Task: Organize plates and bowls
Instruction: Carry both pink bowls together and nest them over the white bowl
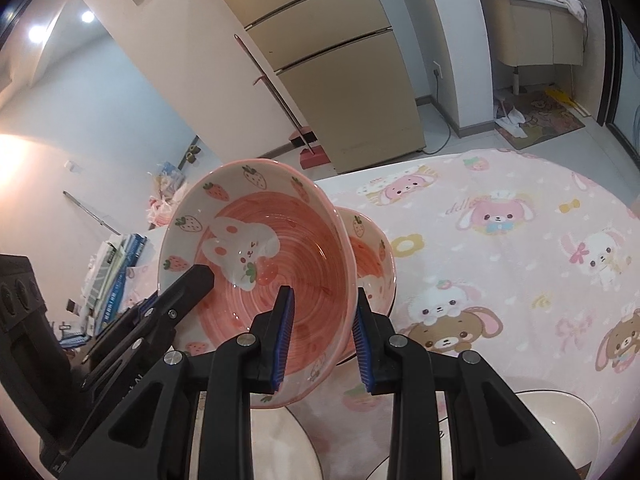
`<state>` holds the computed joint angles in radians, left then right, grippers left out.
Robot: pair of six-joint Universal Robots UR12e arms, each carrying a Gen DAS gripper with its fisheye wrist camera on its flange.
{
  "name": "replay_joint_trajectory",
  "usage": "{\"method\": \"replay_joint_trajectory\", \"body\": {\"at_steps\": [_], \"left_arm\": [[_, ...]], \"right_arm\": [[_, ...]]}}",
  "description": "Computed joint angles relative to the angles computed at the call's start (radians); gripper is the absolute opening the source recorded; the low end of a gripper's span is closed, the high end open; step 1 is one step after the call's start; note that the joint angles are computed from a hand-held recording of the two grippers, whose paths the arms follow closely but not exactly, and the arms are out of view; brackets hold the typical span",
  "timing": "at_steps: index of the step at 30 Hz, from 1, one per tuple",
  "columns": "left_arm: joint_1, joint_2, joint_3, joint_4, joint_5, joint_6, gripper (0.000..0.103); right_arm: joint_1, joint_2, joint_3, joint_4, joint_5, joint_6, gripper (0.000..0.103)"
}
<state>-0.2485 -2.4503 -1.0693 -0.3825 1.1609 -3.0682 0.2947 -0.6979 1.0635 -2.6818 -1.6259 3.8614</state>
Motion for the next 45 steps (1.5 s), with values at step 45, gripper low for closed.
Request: {"method": "replay_joint_trajectory", "body": {"at_steps": [45], "left_arm": [[-0.016, -0.027, 0.025, -0.046, 0.066, 0.025, 0.011]], "right_arm": [[0.03, 0.031, -0.07, 0.124, -0.17, -0.164, 0.031]]}}
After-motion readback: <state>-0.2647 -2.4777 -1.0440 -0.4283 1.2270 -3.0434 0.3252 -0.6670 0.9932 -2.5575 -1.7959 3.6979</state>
